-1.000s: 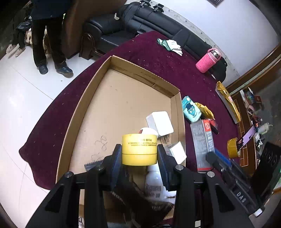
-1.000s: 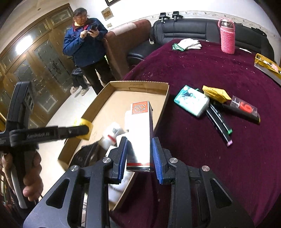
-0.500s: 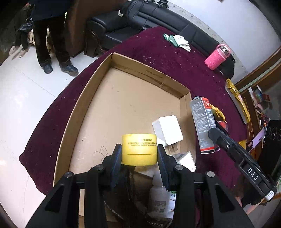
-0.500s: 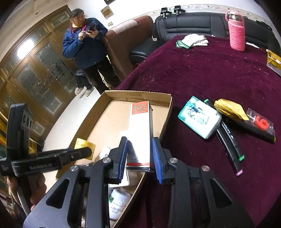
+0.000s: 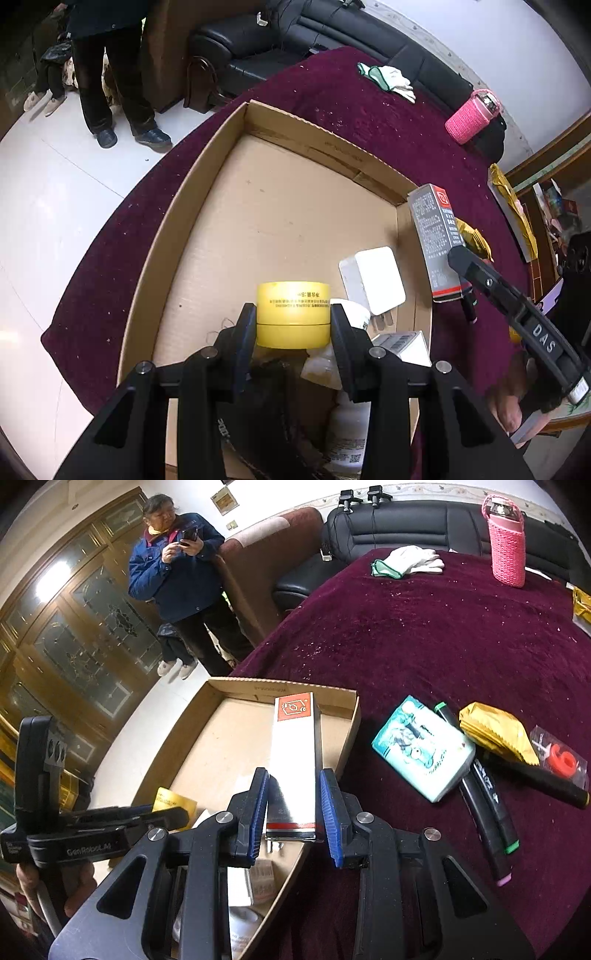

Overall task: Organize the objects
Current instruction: 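Lower the box and tape roll into the tray and open both grippers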

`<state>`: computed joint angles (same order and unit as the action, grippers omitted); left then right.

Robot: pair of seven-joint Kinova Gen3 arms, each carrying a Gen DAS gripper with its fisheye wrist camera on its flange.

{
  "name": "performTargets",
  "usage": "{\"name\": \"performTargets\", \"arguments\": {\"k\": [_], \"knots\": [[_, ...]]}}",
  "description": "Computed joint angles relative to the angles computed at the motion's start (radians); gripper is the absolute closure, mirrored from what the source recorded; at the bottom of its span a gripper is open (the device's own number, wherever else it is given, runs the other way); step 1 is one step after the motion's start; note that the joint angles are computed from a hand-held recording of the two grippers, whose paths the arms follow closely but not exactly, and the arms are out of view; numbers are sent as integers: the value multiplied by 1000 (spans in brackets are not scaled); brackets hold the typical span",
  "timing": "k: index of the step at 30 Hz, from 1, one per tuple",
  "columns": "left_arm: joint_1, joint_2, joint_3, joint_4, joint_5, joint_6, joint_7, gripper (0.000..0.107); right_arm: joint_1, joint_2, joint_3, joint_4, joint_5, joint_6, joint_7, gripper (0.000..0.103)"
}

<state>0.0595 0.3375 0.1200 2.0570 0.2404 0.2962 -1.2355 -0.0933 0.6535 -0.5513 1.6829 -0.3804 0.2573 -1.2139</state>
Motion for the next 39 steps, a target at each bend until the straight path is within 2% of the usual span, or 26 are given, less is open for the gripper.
{"name": "performTargets", "arguments": {"k": [2,4,6,14,16,20,25,33,39], "knots": [[-4,3,-1,-4,-2,8,-3,68,3,16,-5,-22,-7,15,7,75],[9,8,-19,-12,-18,21,8,68,-36,23,32,-47,-1,22,-17,75],[0,13,-12,-17,-15,27,3,68,-41,41,32,-73,-3,36,-17,75],[7,41,-11,-37,-18,42,-4,68,-191,59,183,-132,66,53,-106,74],[2,43,-6,-41,-15,46,-6,68,-190,70,182,-144,75,64,-112,75],[21,44,-18,-54,-32,57,8,68,-241,70,236,-149,113,59,-156,75],[24,54,-22,-69,-37,73,17,68,-246,65,236,-132,148,32,-178,75],[25,80,-23,-120,-49,104,22,68,-296,52,279,-120,209,13,-227,75],[31,110,-25,-167,-53,129,27,68,-287,53,266,-115,234,6,-231,75]]}}
